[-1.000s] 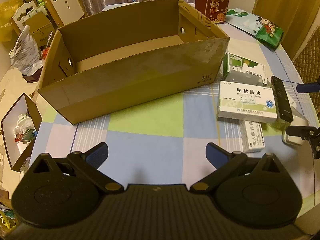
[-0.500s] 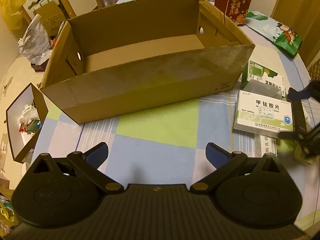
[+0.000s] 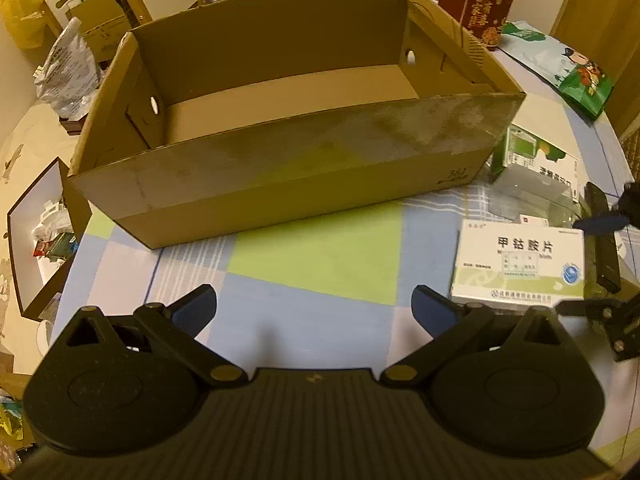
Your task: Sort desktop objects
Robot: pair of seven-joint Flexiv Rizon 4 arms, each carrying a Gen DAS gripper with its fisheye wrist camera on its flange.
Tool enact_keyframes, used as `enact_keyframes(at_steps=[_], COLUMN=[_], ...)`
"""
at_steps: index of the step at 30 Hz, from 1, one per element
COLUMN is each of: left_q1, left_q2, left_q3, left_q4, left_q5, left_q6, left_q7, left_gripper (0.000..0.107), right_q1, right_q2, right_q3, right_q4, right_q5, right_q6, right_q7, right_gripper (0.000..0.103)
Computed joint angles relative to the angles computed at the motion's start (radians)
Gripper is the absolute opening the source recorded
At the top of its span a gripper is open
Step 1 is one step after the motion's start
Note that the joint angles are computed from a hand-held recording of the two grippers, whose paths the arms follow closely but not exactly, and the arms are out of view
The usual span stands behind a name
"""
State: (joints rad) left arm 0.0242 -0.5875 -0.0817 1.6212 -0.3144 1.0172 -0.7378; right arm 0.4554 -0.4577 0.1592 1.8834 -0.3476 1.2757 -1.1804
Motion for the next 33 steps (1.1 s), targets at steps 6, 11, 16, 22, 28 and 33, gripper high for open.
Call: enact_keyframes(at_steps=[6, 11, 16, 22, 28, 33], left_q1=[0.008, 0.018, 0.027, 0.037, 0.054, 0.069], left_q2=[0.001, -0.001, -0.007, -0.028, -0.029, -0.022], left_q3=[0.011, 0.020, 0.034, 0.051, 0.043, 0.020], left_q4=[-0.001, -0.004, -0.014, -0.048, -0.050, -0.034], left_q5=[0.002, 0.005, 0.011, 0.029, 0.035, 0.021], left_q6=[0.000, -0.001, 0.002, -0.006, -0.012, -0.038], left_q7=[-0.016, -0.033, -0.057, -0.102, -0.098, -0.050], left_gripper=[0.103, 0.103, 0.103, 0.103, 0.103, 0.103], right_q1=[-0.040, -0.091, -0.037, 0.048, 0.092, 0.086], right_q2=[-0.040, -0.062, -0.062, -0.142, -0.141, -0.008], right_q3=[0.067, 0.153, 0.097, 0.013, -0.035, -0.056], right_q4=[-0.065, -0.148, -0.159, -0.222, -0.200, -0.060], right_q5=[0.052, 0.176, 0.219, 0.115, 0.014, 0.071], right_q6=[-0.045, -0.158, -0.117, -0.134, -0.106, 0.032], right_q7=[-0.127, -0.284, -0.244, -0.146, -0.048, 0.198], right_gripper=[0.085, 0.085, 0.085, 0.085, 0.071, 0.072])
